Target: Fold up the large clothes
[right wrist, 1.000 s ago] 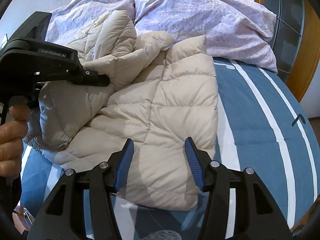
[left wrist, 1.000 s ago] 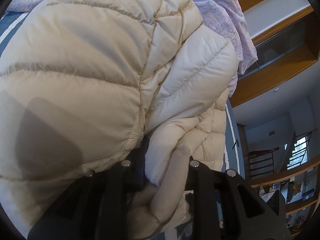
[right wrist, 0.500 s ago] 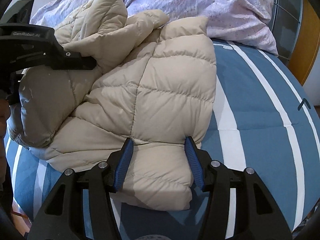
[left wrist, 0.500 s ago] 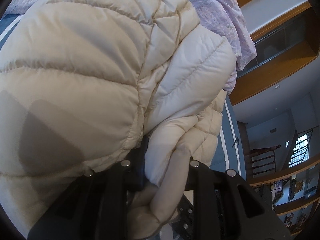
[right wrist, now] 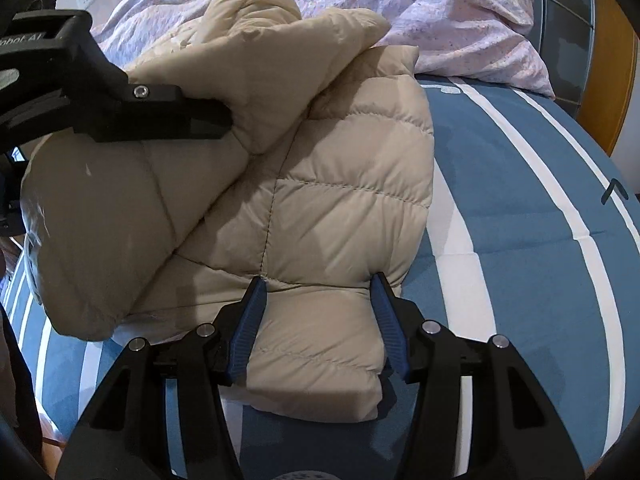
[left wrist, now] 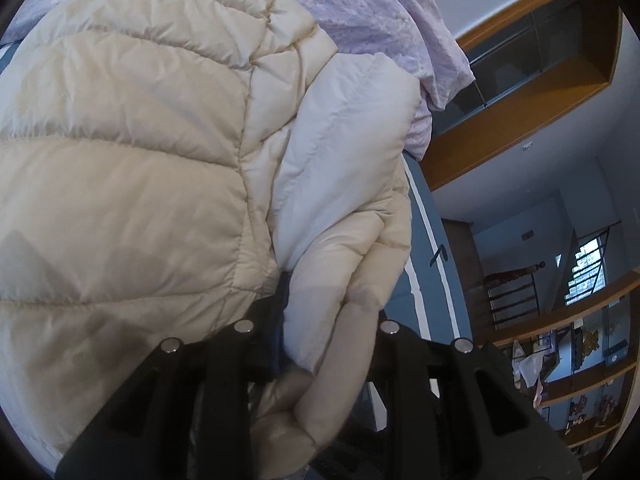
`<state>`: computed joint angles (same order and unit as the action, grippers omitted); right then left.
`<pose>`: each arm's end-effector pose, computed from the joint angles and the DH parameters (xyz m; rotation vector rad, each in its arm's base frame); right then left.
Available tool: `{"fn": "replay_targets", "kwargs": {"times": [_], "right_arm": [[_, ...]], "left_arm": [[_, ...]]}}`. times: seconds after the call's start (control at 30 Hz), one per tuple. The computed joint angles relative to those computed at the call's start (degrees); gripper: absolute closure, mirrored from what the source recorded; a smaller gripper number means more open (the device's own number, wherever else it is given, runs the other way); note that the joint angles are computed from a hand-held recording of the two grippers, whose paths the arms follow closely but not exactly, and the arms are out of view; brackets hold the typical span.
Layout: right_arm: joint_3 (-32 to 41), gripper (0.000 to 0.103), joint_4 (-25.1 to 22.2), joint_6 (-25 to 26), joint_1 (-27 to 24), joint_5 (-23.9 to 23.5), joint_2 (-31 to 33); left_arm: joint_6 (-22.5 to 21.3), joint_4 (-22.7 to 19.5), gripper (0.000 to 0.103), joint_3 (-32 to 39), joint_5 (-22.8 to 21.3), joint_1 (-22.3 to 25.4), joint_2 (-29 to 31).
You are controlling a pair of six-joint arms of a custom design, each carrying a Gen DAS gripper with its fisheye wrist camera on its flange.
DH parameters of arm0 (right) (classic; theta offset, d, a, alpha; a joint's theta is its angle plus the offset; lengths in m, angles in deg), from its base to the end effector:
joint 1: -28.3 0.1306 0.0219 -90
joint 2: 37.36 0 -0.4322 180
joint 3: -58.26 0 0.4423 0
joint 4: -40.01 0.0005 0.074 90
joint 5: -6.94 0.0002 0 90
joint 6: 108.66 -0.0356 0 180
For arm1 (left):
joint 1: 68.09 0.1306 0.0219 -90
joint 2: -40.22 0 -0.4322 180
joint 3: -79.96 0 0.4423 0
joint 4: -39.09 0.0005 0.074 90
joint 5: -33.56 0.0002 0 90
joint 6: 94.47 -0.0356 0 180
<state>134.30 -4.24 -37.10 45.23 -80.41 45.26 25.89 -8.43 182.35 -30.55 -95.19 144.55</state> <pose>0.4549 0.1362 0.4235 0.0528 2.4680 0.2124 0.5621 -0.3057 0.4537 0.1445 2.5675 -0.9714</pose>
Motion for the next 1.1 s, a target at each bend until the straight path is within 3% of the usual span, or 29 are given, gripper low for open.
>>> {"fn": "replay_targets", "kwargs": {"times": [0.17,0.23,0.3,0.43,0.57,0.83,1.1], "right_arm": [[0.23,0.047,-0.13,-0.39,-0.19,-0.4,0.17],[0.33,0.047,-0.19,-0.58,-0.36,-0.74,0.24],[0.38,0.047,-0.37,-0.85,-0.46,-1.01,0.22],[0.88,0.047,-1.06,-1.16,-1.14,-1.85,0.57],[1.11,0.047,-1.48,-1.51,-1.27,-1.84,0.72],[1.16,0.047,-1.77,-1.97,-0.84,-1.09,0.7],[1.41,0.047,-2.21,-1.96,-0.66,-1.25,0.55]], "left_arm": [[-0.39,-0.29,0.063,-0.25,-0.45,0.29,-0.87],[-0.67,-0.11,0.045,-0.67,-0.57,0.31,-1.65],[-0.7,0.3,0.037,-1.41,-0.93,0.2,-2.85],[-2.22,0.12,0.031,-2.59,-2.65,0.77,-5.79],[-3.57,0.13,0.03,-4.81,-6.41,2.43,-9.49],[-6.75,-3.15,0.03,-7.96,-19.66,6.19,-12.08],[-8.22,-2.74,0.028,-11.4,-22.81,5.22,-10.82]]}}
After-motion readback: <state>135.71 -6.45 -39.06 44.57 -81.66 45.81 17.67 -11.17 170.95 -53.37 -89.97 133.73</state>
